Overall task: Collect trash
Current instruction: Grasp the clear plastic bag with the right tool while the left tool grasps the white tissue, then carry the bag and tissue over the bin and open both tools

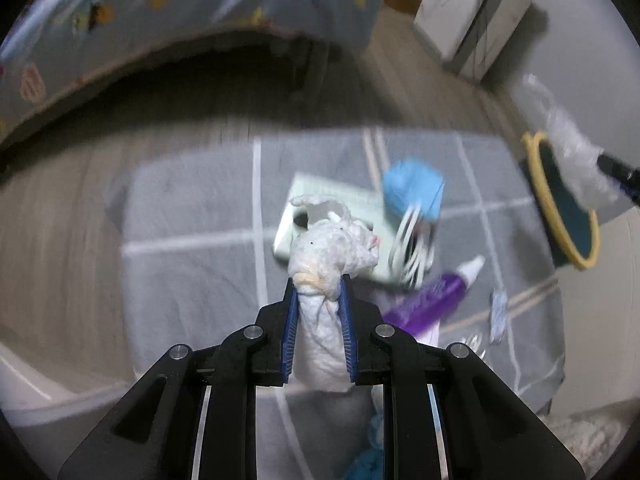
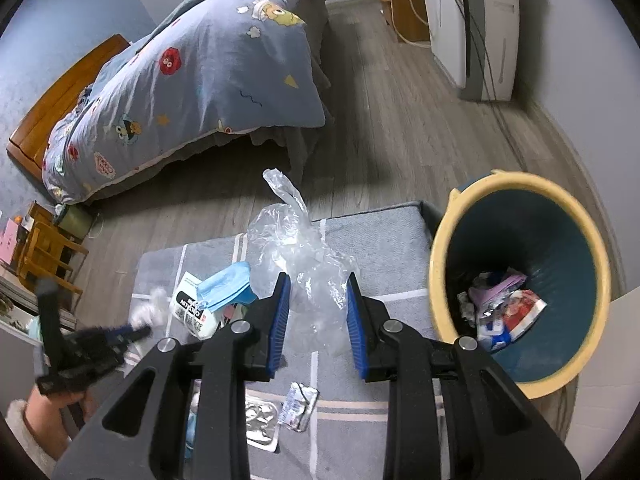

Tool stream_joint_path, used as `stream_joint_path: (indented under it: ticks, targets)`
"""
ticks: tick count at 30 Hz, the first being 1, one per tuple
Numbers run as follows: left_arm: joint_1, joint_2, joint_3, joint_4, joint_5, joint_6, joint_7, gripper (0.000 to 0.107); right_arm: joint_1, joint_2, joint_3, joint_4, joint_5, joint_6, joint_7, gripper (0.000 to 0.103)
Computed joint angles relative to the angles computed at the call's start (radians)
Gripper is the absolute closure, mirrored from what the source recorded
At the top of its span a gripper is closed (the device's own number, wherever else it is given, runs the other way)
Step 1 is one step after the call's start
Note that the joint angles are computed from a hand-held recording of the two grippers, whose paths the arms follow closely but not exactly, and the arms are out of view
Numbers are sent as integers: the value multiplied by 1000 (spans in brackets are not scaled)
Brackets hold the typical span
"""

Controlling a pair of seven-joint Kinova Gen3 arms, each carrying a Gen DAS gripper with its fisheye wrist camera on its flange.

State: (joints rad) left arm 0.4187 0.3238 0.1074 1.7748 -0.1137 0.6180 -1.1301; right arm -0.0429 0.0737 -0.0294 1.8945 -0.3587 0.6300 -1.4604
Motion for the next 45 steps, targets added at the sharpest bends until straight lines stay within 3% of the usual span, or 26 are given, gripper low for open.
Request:
stream_joint_path:
  ticks: [9, 21, 31, 39, 45]
  targets:
    - [114, -70, -44, -28, -209, -54, 170, 86, 4, -107, 32, 33, 61, 12, -58, 76]
    - [174, -80, -9, -70, -314, -96, 245, 86, 20, -211, 90, 78, 81, 27, -11, 76]
    - [271, -3, -16, -116, -344, -136, 240, 86, 88, -187, 165, 78, 33, 22, 110, 76]
    - [312, 100, 11, -242, -254, -97, 149, 86, 211, -108, 231, 74, -90, 25, 239, 76]
    - [348, 198, 23, -397, -177, -51, 66, 86, 315, -44, 223, 71, -125, 34, 240, 76]
